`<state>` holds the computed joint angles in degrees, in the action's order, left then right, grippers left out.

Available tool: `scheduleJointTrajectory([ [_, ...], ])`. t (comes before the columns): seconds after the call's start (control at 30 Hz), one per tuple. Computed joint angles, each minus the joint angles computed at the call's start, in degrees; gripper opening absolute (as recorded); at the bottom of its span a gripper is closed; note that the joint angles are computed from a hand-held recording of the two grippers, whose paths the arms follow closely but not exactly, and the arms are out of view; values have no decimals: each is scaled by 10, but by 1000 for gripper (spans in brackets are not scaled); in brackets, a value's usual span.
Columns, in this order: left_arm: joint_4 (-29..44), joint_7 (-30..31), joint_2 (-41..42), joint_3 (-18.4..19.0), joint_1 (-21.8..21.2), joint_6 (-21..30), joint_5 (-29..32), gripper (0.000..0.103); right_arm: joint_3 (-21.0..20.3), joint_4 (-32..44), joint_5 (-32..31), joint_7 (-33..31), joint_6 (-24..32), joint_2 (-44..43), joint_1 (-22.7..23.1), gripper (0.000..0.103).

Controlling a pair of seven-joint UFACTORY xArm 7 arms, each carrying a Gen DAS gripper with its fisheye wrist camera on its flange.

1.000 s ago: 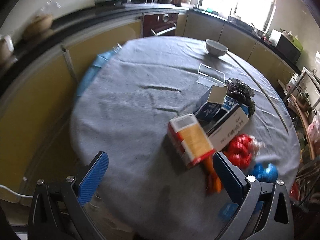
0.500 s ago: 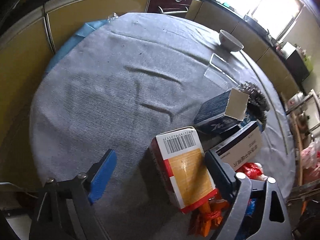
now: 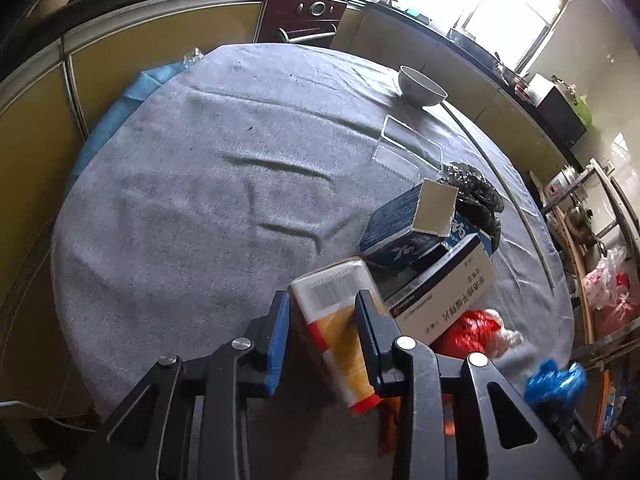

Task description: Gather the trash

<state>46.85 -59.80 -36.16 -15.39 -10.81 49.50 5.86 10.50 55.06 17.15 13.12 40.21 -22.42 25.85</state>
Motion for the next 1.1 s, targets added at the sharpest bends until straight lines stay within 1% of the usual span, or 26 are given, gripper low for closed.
scheduleJointTrajectory([
  [0.07,-13,4,-19,6,-7,10,-9,35,-7,-12,-5,-2,-5,-17,-8,64],
  [0.17,-9,4,-25,16,-13,31,-32,37,-20,-26,6,-10,-7,-31,-9,63],
  [0.2,-5,1,-24,17,-12,31,-38,43,-22,-30,11,-13,-9,-34,-8,63],
  [0.23,0,-4,-20,15,-10,31,-40,53,-25,-35,16,-17,-10,-36,-7,63],
  [0.27,11,-10,-11,11,-6,32,-40,59,-29,-38,23,-22,-11,-37,-5,63],
  [0.3,31,-17,5,2,1,40,-32,69,-33,-40,32,-27,-12,-36,-2,63],
  [0.33,48,-26,20,-7,7,51,-22,75,-35,-44,39,-32,-12,-39,-1,63],
  [0.4,97,-36,71,-23,14,79,3,79,-39,-47,50,-44,-18,-41,1,63],
  [0.43,113,-37,93,-24,13,87,12,79,-39,-52,51,-46,-21,-47,0,63],
  [0.47,137,-40,124,-27,13,107,24,79,-40,-55,52,-50,-27,-53,-2,63],
  [0.53,156,-56,154,-26,5,129,40,79,-42,-61,52,-53,-34,-64,-6,63],
  [0.57,155,-64,161,-20,-1,132,38,78,-45,-66,49,-56,-38,-74,-10,63],
  [0.6,144,-69,161,-11,-9,121,30,70,-47,-70,46,-57,-41,-82,-14,63],
  [0.63,132,-71,160,-1,-16,109,18,55,-48,-74,42,-57,-44,-89,-18,63],
  [0.67,124,-73,157,5,-21,107,14,54,-51,-81,38,-58,-47,-99,-22,63],
  [0.7,115,-76,152,8,-24,101,12,48,-54,-86,35,-59,-49,-106,-26,63],
  [0.77,99,-77,137,12,-29,90,14,47,-60,-100,29,-61,-51,-124,-34,63],
  [0.83,91,-80,120,9,-30,93,20,47,-71,-114,30,-66,-51,-139,-36,63],
  [0.9,88,-89,100,-1,-28,104,33,47,-78,-129,26,-70,-48,-159,-45,63],
  [0.93,96,-98,94,-11,-25,119,48,47,-81,-134,24,-71,-47,-166,-48,63],
  [1.0,123,-111,87,-38,-18,150,90,47,-90,-146,19,-71,-40,-185,-62,63],
  [1.1,184,-106,98,-83,-15,183,163,47,-104,-161,9,-67,-29,-213,-88,63],
])
